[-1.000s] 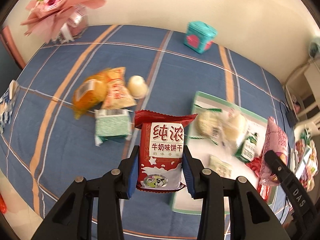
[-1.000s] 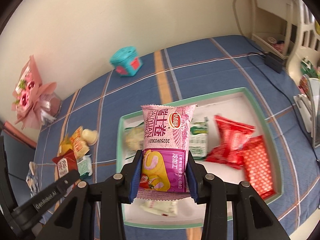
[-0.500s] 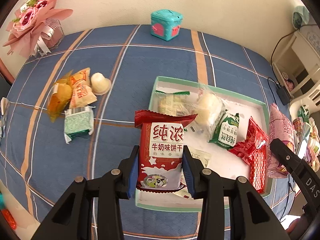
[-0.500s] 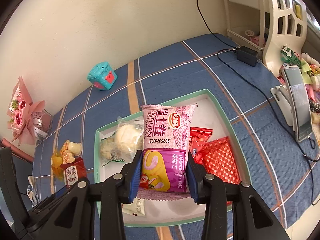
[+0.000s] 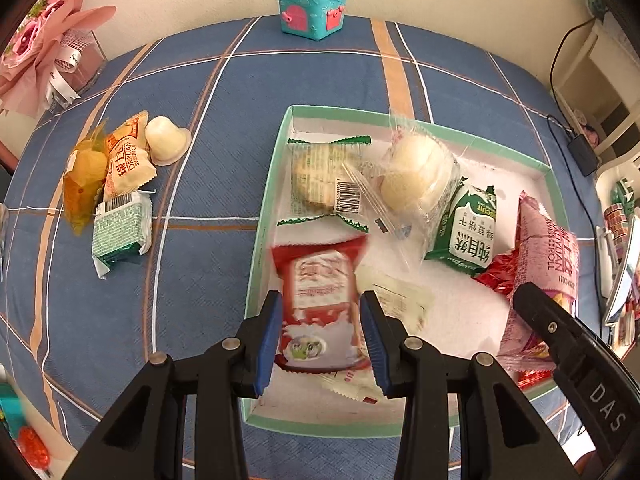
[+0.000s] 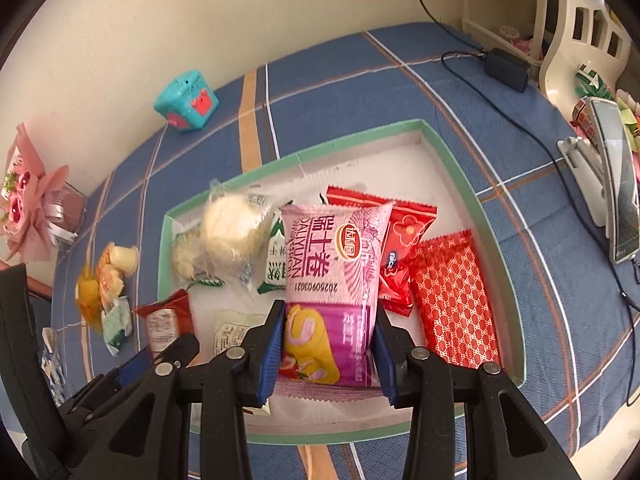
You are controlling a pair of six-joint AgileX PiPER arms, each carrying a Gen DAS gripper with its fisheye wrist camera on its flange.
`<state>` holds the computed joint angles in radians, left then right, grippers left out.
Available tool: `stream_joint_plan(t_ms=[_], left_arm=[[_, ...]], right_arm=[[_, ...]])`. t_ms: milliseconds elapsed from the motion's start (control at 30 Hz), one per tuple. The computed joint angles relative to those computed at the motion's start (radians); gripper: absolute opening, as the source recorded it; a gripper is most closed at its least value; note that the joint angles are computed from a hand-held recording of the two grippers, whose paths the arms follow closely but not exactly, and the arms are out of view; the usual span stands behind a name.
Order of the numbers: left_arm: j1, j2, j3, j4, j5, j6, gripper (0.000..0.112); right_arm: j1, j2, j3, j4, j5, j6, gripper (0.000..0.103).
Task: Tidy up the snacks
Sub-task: 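Carry both held packs over the white tray, then open the left tool to drop the milk biscuit pack while the right tool releases the pink roll pack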
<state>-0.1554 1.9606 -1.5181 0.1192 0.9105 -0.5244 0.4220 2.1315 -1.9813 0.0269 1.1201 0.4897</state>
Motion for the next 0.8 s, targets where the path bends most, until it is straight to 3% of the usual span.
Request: stream_joint_plan(t_ms=[267, 367, 600, 700, 800], left_arm=[[0.012, 0.021, -0.001, -0.024, -0.011, 0.009, 0.042], [0.016, 0.026, -0.001, -0.030, -0.010, 0.010, 0.047], [0.018, 0.027, -0.006, -0.052, -0.002, 0.012, 0.050], [0.027, 0.014, -0.008, -0.057, 0.006, 0.024, 0.053], [0.038, -0.015, 0.004, -0.058, 0.008, 0.026, 0.054]], right_arm=[[0.005, 0.040, -0.035, 0.001, 0.044, 0.004, 0.043], [0.002, 0.046, -0.038, 0.008, 0.054, 0.006, 0.043], [0.009, 0.063, -0.078, -0.007, 0.094, 0.018, 0.049], [0.017, 0.052, -0.084, -0.026, 0.096, 0.026, 0.058], [0.020, 0.034, -0.084, -0.042, 0.093, 0.033, 0.060]])
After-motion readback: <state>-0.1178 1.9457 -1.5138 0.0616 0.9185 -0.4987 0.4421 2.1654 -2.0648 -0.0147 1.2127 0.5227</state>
